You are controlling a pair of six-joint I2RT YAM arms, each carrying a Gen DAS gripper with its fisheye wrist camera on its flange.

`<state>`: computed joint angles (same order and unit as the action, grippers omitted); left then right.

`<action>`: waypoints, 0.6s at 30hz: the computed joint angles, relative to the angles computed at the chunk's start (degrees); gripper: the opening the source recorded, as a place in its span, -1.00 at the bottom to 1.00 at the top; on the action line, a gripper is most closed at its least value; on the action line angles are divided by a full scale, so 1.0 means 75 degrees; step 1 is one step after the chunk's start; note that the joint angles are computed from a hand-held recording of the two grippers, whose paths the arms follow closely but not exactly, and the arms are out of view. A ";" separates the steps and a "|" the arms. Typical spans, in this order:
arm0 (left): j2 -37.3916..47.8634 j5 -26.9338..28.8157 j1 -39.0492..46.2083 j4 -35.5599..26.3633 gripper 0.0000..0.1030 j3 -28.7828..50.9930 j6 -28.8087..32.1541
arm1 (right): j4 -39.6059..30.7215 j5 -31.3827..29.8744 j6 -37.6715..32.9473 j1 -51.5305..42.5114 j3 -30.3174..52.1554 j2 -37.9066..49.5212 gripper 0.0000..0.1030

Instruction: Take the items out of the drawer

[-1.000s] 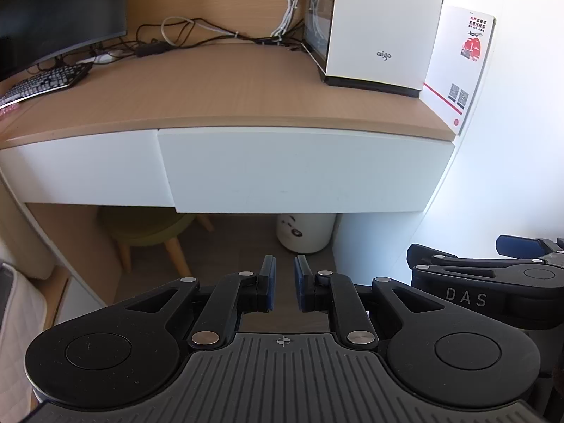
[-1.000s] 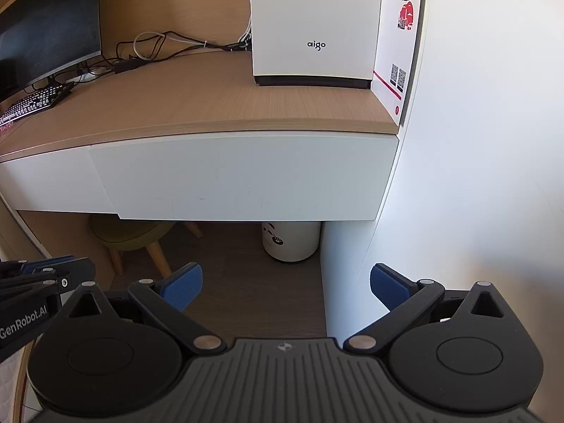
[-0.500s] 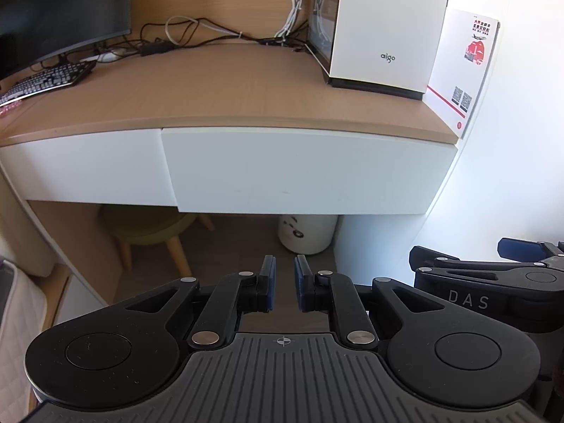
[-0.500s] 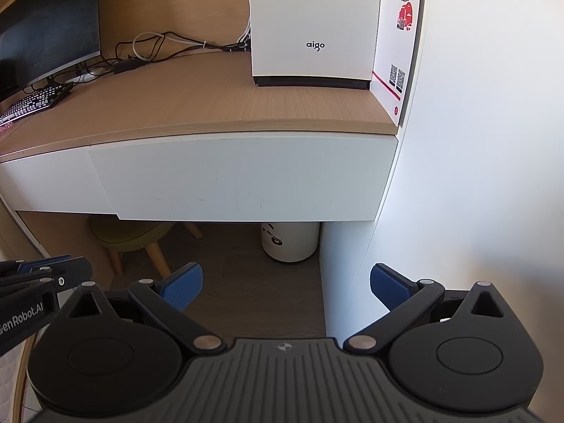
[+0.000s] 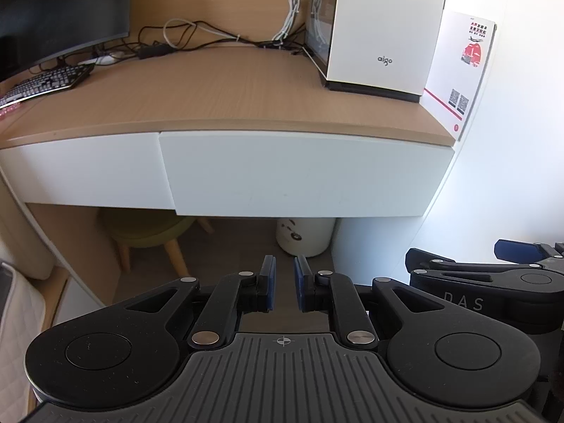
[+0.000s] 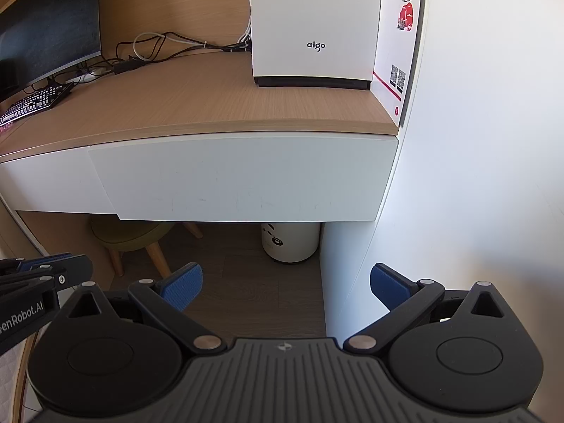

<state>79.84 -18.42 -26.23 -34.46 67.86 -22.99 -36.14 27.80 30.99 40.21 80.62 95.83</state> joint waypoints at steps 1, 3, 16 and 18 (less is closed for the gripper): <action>0.0011 -0.0006 -0.0015 0.0003 -0.72 0.0018 -0.0002 | -0.0006 -0.0001 -0.0005 -0.0001 0.0011 0.0006 0.98; 0.0013 -0.0003 -0.0033 0.0025 -0.72 0.0026 0.0008 | -0.0009 -0.0001 -0.0006 -0.0002 0.0017 0.0004 0.98; -0.0030 0.0149 -0.0009 0.0222 -0.72 -0.0134 0.0037 | -0.0018 -0.0019 -0.0059 0.0024 0.0109 0.0058 0.98; -0.0020 0.0153 -0.0009 0.0228 -0.72 -0.0133 0.0033 | -0.0013 -0.0024 -0.0059 0.0023 0.0105 0.0064 0.98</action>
<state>79.69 -17.27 -26.30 -32.75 66.87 -22.74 -36.23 27.62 30.55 40.39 81.41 96.31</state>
